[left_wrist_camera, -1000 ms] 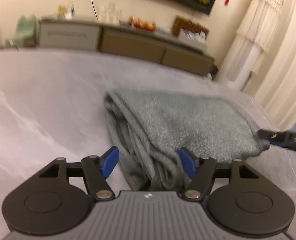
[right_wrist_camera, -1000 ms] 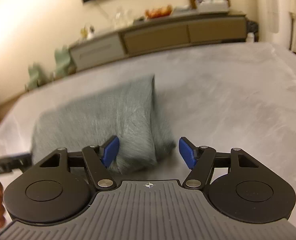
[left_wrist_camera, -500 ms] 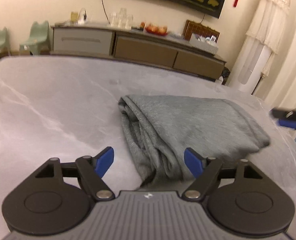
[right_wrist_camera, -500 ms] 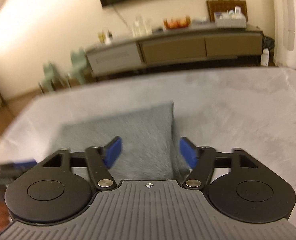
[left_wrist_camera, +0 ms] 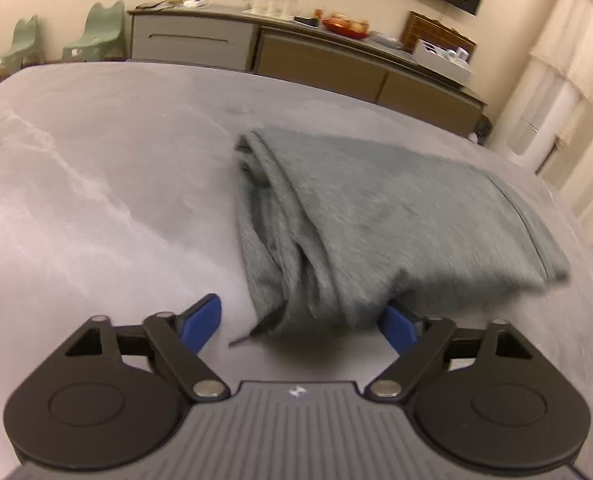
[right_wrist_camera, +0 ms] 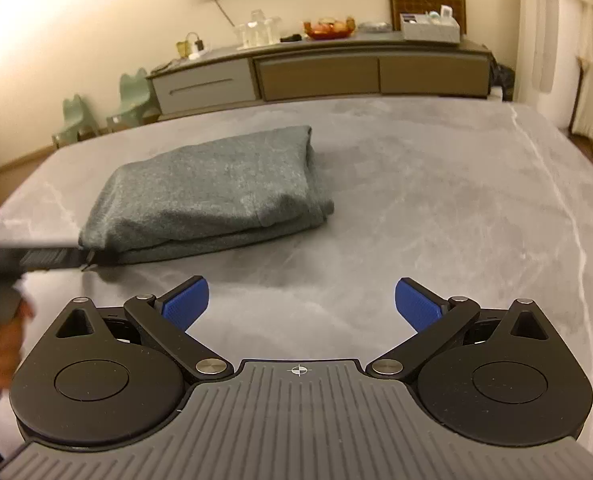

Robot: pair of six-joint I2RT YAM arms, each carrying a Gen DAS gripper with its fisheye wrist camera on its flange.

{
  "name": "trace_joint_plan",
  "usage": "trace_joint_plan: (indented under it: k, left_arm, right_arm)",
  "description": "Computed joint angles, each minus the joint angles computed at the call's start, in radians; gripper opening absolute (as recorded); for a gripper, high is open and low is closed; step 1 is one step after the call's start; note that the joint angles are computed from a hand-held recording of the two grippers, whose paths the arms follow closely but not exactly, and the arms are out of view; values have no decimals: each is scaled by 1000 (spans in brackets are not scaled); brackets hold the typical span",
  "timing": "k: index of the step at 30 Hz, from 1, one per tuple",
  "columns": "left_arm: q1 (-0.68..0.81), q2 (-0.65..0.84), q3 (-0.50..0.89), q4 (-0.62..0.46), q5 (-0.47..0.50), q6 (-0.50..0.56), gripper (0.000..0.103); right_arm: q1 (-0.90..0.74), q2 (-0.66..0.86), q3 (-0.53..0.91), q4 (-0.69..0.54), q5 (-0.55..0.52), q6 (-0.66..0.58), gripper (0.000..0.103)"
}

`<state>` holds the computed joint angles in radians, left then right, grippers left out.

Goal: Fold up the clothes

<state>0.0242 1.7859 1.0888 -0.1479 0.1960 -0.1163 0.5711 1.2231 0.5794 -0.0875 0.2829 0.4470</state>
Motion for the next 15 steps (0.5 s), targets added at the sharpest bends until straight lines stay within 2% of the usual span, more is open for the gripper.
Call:
trace_joint_plan:
  k: [3, 10, 15]
  left_arm:
    - [-5, -17, 13, -22, -27, 6, 88]
    - [-82, -198, -194, -29, -1, -10, 103]
    - [-132, -249, -222, -95, 3, -26, 103]
  right_arm:
    - [-18, 7, -13, 20, -10, -8, 102]
    - [7, 40, 15, 34, -5, -9, 102]
    - [53, 64, 34, 27, 33, -25, 102]
